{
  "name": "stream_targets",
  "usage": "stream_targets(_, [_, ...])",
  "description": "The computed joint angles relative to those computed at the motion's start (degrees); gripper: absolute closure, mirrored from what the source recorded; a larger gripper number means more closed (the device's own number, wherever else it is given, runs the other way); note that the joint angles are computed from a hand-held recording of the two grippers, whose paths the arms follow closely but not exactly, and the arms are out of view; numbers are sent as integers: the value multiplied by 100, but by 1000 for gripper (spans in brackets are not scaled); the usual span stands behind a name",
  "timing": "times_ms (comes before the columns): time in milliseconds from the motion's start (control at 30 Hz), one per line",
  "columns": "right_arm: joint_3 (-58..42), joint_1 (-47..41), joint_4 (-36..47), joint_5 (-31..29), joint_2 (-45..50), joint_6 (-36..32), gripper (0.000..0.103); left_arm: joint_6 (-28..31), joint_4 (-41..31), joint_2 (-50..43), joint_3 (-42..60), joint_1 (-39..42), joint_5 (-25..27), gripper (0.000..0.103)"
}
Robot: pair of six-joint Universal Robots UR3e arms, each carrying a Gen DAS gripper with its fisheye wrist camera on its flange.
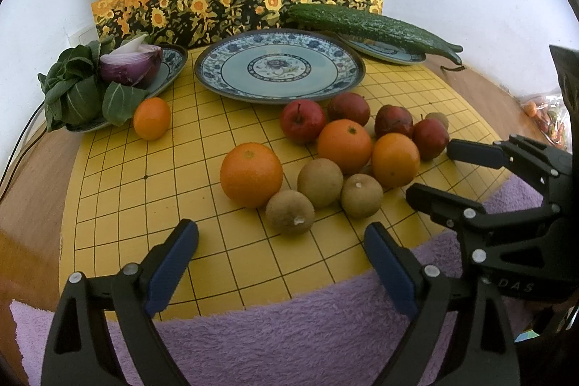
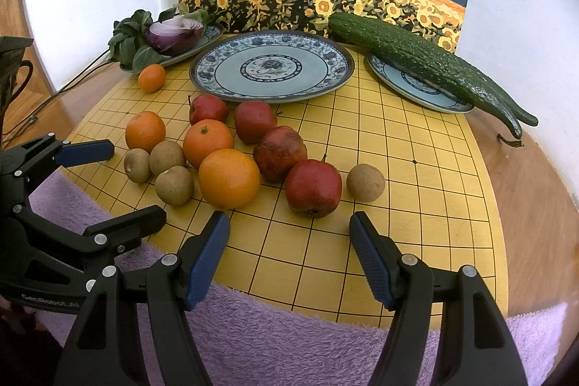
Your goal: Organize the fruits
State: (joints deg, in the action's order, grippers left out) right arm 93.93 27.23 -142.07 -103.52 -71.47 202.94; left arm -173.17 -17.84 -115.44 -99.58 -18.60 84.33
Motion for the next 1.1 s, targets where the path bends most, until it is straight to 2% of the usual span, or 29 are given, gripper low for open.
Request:
stream_targets(767, [-66,40,19,-23,48,37,32,2,10,-21,7,3,-12,7])
stream_targets(900, [-23,19,6,-11,17,12,32,107,53,78,-166,163,-392,6])
stream_targets(1000, [-59,-2,65,54,6,-31,32,207,-286,277,-224,307,-690,6])
stream_targets(1100, [241,-174,-229,524,-203,-226,35,174,-487,571,-336,473,-873,6])
